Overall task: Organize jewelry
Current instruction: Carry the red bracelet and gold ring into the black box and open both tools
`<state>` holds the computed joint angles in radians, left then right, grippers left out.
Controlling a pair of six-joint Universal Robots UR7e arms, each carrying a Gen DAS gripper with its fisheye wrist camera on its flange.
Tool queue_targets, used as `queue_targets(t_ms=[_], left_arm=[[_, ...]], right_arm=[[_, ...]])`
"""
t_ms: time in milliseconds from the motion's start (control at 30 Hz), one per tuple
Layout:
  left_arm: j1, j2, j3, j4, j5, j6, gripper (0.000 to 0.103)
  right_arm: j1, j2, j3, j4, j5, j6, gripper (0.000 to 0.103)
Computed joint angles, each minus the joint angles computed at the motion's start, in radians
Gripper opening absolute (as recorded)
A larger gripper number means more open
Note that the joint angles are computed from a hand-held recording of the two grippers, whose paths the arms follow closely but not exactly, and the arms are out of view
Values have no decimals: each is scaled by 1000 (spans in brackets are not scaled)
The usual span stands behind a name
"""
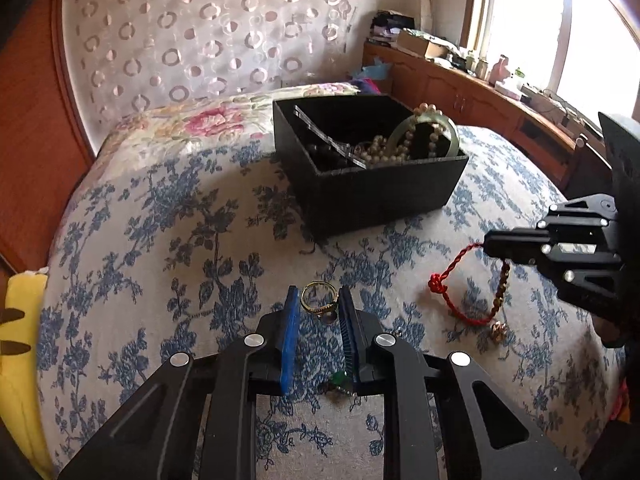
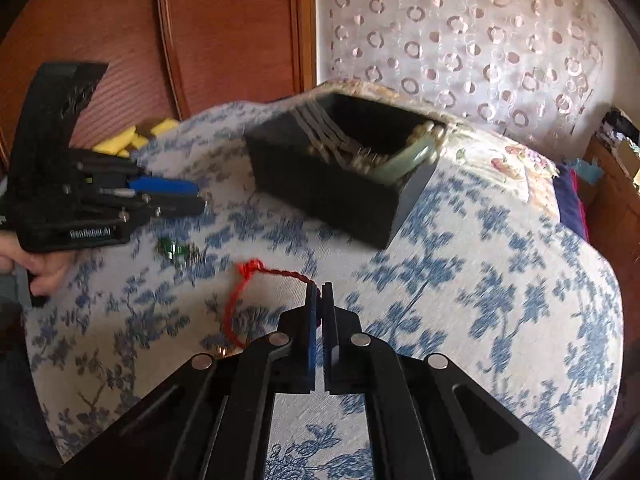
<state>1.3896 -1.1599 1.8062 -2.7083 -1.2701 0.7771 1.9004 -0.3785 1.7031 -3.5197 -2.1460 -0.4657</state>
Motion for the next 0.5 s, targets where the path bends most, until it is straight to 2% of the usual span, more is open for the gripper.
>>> queue_targets(t_ms=[500], left_arm=[[-27, -3, -39, -15, -65, -14, 18]], right_arm=[[50, -47, -58, -61, -7, -103, 3]])
